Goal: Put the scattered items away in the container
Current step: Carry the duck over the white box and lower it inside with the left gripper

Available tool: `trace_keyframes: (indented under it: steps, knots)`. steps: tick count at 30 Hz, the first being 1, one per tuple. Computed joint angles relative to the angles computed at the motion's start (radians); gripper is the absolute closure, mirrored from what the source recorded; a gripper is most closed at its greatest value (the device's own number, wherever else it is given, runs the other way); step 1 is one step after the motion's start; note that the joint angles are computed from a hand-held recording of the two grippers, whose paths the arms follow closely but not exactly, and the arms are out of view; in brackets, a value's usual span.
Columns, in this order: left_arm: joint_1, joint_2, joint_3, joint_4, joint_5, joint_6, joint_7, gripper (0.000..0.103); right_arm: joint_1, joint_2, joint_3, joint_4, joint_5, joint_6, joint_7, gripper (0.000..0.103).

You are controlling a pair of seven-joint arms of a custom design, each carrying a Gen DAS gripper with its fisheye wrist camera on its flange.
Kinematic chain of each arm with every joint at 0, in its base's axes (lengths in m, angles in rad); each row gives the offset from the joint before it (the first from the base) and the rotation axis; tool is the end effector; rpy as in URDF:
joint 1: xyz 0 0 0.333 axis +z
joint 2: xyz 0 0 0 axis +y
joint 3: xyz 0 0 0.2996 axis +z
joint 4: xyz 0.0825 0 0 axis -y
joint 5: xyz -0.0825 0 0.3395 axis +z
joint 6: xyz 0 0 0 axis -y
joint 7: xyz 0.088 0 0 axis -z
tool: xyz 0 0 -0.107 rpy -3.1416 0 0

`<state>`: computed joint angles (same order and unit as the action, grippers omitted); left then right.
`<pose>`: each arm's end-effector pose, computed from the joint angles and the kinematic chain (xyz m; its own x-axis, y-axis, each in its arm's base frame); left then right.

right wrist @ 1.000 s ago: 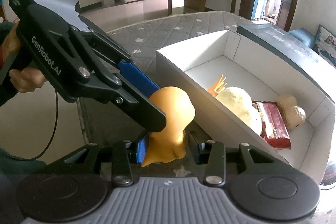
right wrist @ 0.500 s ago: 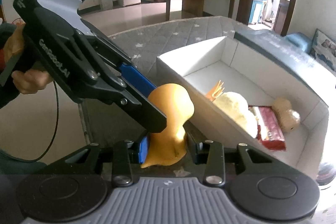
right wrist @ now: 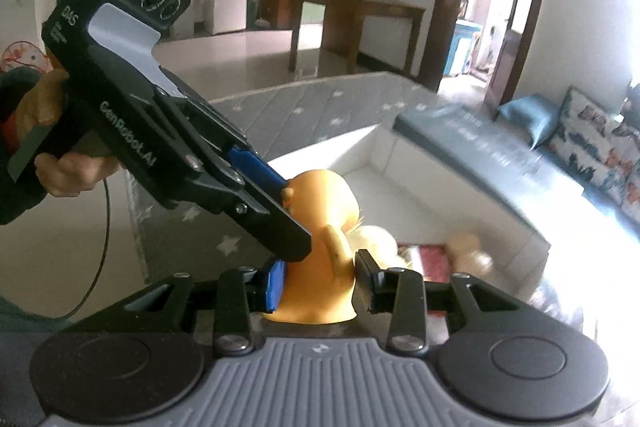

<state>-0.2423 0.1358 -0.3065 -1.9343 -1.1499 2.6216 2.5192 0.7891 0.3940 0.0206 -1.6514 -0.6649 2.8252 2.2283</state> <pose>0.5126 -0.2800 0.4741 -0.6542 -0.6140 0.4417 -0.6838 0.2305 -0.6923 0.4369 0.5006 0.4728 0.6031 -0.7905 0.1069 -0.4737 -0.4628 -0.7493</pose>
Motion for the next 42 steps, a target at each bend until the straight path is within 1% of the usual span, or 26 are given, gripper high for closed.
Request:
trace_keyframes:
  steps: [3,8,15,18,19,24,28,31,37,42]
  knots:
    - [-0.005,0.048,-0.005,0.079,0.025,0.014,-0.017,0.043,-0.001,0.007,-0.016,0.037,-0.014,-0.027,0.002,0.066]
    - [-0.003,0.184,-0.024,0.25,0.164,0.007,-0.134,0.043,-0.027,0.066,-0.022,0.131,0.01,-0.078,-0.027,0.067]
    - [-0.014,0.391,-0.031,0.495,0.402,-0.054,-0.353,0.043,-0.078,0.184,-0.009,0.282,0.15,-0.143,-0.14,0.067]
    - [-0.022,0.461,-0.029,0.577,0.49,-0.077,-0.435,0.043,-0.103,0.233,0.005,0.342,0.226,-0.179,-0.203,0.072]
    - [-0.024,0.482,-0.028,0.601,0.519,-0.084,-0.461,0.043,-0.107,0.247,0.006,0.36,0.248,-0.19,-0.221,0.078]
    - [-0.018,0.576,-0.036,0.715,0.629,-0.131,-0.579,0.043,-0.126,0.323,0.009,0.464,0.342,-0.214,-0.286,0.078]
    - [0.0,0.613,-0.06,0.755,0.67,-0.134,-0.626,0.043,-0.108,0.34,-0.014,0.485,0.36,-0.221,-0.293,0.078]
    - [0.001,0.624,-0.064,0.767,0.699,-0.129,-0.651,0.043,-0.101,0.339,-0.026,0.479,0.364,-0.208,-0.28,0.077]
    - [-0.007,0.635,-0.055,0.786,0.75,-0.124,-0.71,0.043,-0.098,0.352,-0.037,0.491,0.375,-0.201,-0.25,0.072]
    - [-0.018,0.621,-0.041,0.766,0.8,-0.097,-0.735,0.043,-0.098,0.353,-0.041,0.48,0.376,-0.183,-0.227,0.069]
